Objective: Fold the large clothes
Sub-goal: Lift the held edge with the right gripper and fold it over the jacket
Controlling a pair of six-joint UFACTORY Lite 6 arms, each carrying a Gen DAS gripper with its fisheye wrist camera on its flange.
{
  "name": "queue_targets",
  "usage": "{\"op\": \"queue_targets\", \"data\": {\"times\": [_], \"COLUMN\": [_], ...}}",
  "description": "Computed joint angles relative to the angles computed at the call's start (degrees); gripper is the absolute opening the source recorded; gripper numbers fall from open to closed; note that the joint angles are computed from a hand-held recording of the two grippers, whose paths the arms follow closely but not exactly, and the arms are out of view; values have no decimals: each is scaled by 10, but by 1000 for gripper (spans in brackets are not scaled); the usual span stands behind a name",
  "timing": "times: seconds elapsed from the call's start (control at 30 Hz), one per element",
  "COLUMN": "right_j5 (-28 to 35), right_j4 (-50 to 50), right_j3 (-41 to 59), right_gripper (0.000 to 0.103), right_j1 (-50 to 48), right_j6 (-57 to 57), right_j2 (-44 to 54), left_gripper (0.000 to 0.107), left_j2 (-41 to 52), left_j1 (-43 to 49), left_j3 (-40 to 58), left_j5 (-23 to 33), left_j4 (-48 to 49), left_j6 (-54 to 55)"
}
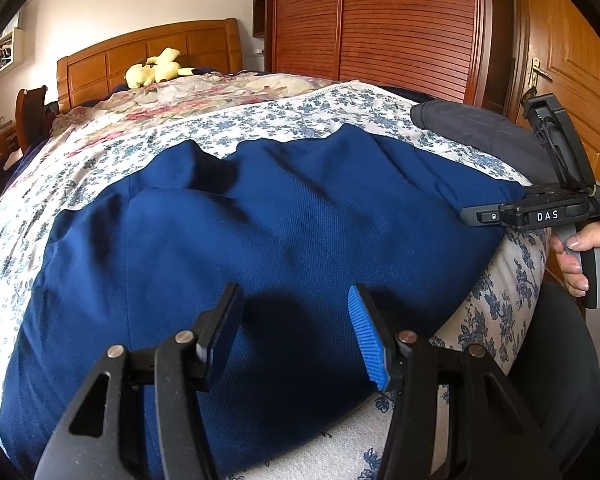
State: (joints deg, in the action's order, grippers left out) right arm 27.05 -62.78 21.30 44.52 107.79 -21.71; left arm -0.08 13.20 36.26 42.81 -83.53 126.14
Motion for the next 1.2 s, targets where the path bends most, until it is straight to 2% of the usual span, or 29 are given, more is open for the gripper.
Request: {"op": "queue_targets", "data": {"times": [0.1,0.23,0.37,0.6,0.83,1.03,1.2], "right_j5": [6,-2,-5,11,-34,-62,-97], "right_j4": [-2,1,-4,-34,-140,-243,-295], "right_j3": [-5,-16,-7,51,115,245,448], "right_gripper": [63,35,25,22,20,19,19], "right_j1": [4,6,12,26,9,22,43], "right_j6": [11,7,7,9,55,104,99], "right_j2": [-12,-47,-61,-58,-11,112,293], "left_gripper": [53,53,53,53,53,53,53], "left_j2": [3,-3,-10,-72,-124,-109,-74], "left_j1": [1,10,29,91,196,267,323], "left_j3": [4,3,9,5,18,61,114], "left_j5": [4,9,23,57,117,159,179], "left_j4": [3,10,22,61,124,151,177], "left_j6": [-6,-6,-17,-47,-104,-118,-128]}}
